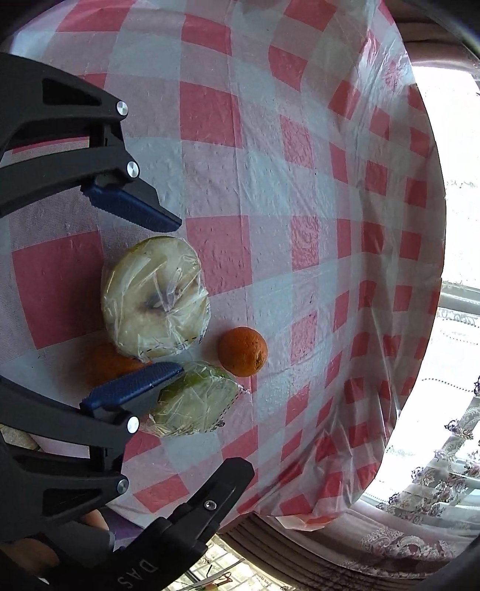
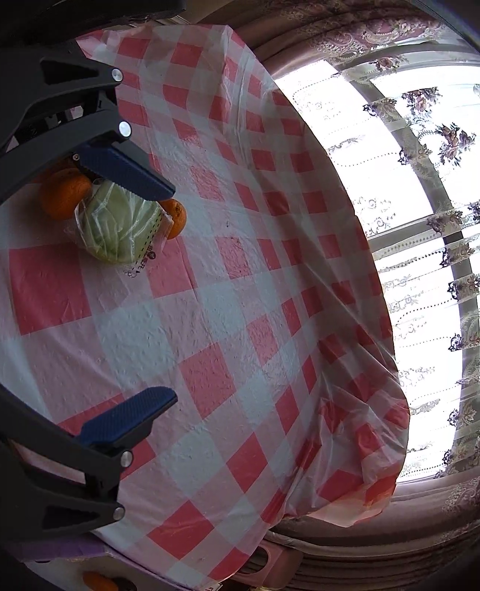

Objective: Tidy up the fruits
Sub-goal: 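Grasp the wrapped pale fruit half with the left tool while the right tool grasps an orange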

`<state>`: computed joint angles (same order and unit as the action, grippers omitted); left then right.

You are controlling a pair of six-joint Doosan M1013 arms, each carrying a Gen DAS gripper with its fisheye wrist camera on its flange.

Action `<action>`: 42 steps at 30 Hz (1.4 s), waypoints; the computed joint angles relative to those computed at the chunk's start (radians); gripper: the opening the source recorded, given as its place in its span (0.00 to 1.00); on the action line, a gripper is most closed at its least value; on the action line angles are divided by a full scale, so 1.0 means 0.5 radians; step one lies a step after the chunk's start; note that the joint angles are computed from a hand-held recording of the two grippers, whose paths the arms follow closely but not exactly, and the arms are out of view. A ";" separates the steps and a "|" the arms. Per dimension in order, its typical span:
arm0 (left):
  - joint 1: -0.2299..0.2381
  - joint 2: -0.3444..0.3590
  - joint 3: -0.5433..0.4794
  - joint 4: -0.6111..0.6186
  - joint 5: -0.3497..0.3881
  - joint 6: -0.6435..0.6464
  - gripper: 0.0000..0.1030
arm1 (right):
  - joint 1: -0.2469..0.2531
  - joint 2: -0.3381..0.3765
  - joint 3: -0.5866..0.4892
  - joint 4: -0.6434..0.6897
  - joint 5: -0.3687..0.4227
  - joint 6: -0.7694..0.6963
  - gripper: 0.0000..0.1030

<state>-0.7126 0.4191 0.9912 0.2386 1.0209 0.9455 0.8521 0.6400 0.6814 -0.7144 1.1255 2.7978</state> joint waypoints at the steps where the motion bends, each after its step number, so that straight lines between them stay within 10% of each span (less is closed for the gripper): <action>1: 0.001 0.000 0.001 0.000 0.003 -0.007 0.62 | 0.001 0.002 -0.003 0.000 0.001 -0.008 0.98; 15: 0.052 -0.107 0.184 0.212 -0.105 -0.647 0.59 | 0.012 0.141 -0.272 0.191 0.088 -0.451 0.98; 35: 0.071 -0.153 0.257 0.272 -0.153 -0.868 0.58 | 0.031 0.327 -0.636 0.583 0.443 -0.846 0.98; 42: 0.065 -0.149 0.252 0.283 -0.145 -0.870 0.58 | 0.038 0.424 -0.818 0.658 0.569 -1.001 0.66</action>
<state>-0.6800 0.3445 1.1171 0.3800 0.9483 0.5107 0.8709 0.8521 0.2725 -0.3853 1.4100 2.2973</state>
